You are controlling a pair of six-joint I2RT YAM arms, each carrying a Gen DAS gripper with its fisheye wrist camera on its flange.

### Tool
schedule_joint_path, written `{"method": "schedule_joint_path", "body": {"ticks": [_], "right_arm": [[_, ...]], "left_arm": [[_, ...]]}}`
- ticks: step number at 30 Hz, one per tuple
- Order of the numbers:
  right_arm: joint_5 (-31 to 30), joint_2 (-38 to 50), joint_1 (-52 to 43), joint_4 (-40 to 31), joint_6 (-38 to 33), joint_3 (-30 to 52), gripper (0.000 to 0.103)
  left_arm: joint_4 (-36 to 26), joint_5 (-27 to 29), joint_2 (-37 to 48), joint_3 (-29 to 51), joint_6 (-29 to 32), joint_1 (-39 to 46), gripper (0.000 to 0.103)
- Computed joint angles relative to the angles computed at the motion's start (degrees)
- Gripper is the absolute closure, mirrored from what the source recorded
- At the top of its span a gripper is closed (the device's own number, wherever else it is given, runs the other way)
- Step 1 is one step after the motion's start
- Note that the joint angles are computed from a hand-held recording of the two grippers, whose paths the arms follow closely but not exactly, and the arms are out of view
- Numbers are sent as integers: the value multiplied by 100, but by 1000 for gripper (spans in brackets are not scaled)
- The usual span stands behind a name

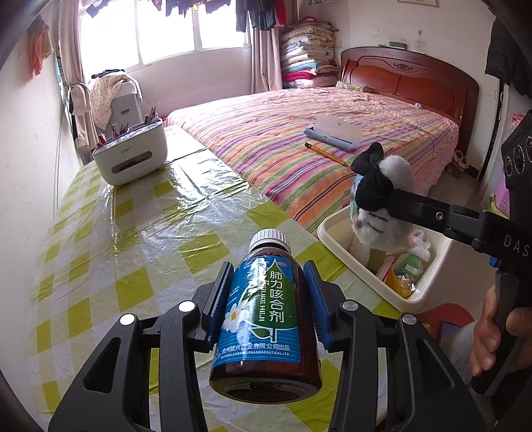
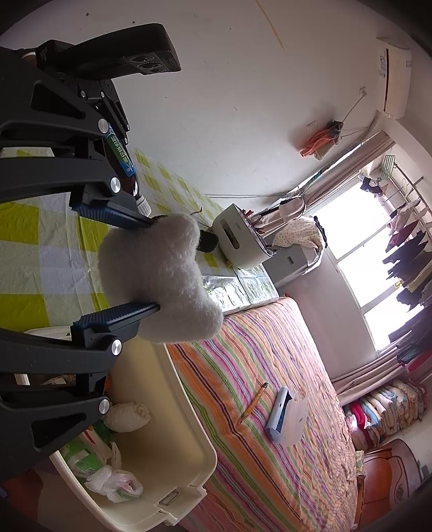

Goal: Collect trash
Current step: 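Carry the plush toy and medicine bottle over the cream bin with both tools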

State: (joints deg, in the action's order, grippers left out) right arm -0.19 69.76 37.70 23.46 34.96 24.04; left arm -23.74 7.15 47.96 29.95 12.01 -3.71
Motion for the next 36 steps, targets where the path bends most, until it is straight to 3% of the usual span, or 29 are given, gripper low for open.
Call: {"method": "schedule_joint_path", "body": {"ticks": [24,36], "right_arm": [[-199,-1057,-732,-50,378,-748,61],[-38,-1441,-946,-223,626,-962,61]], "left_arm": [[503,-1557,660,222,-1064,-2173,61],[806,-1842,1133,332,-1381,-2663,61]]}}
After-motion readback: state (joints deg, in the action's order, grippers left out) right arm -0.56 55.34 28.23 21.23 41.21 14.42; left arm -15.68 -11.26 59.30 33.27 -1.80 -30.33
